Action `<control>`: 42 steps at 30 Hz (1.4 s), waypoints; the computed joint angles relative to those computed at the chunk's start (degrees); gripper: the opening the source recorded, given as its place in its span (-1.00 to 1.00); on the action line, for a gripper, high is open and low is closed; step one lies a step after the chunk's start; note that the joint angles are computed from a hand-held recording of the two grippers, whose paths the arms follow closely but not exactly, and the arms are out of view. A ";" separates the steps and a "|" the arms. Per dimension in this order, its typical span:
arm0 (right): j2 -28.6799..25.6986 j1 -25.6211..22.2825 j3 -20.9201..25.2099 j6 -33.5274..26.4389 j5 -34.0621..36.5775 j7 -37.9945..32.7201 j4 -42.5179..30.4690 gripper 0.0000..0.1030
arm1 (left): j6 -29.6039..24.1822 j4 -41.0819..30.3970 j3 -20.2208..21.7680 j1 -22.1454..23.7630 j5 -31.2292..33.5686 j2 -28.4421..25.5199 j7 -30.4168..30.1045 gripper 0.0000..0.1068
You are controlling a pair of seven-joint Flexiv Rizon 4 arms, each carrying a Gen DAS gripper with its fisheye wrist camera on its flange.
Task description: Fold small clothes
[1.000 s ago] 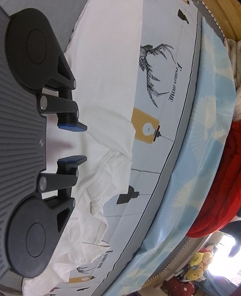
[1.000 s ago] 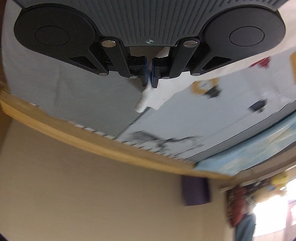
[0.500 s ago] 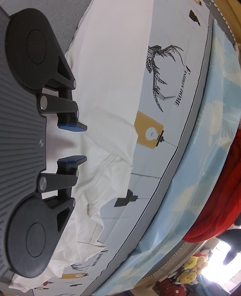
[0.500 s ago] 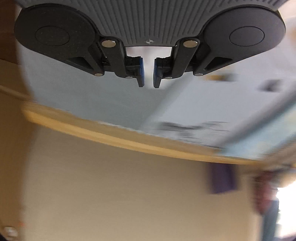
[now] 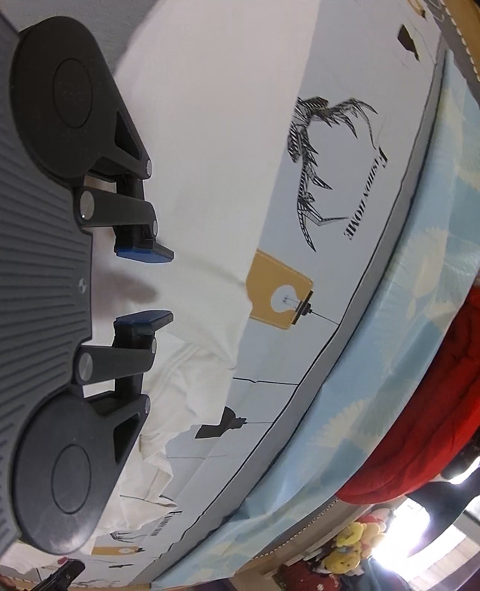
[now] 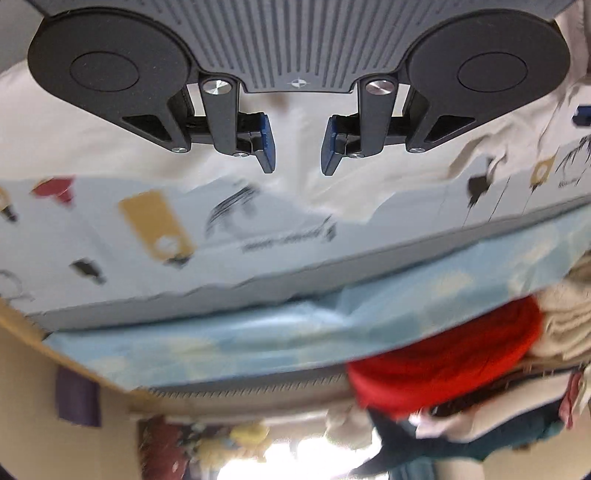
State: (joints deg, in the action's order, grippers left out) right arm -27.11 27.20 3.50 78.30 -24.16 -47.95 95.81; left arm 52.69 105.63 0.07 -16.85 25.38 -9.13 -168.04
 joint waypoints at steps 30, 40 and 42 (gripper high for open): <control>-5.68 2.04 4.73 -21.42 6.77 -6.18 -10.68 -0.13 | -18.71 -15.42 5.65 -9.67 14.13 -10.34 2.73 -1.00; -4.39 2.04 3.02 -22.16 7.59 -1.47 -9.86 -0.14 | 1.70 -6.80 1.74 -1.76 1.72 -9.11 7.02 -0.95; -3.70 3.18 0.22 -24.23 5.42 4.86 -9.08 -0.14 | 0.86 -7.18 2.47 -2.56 2.40 -9.27 5.16 -0.96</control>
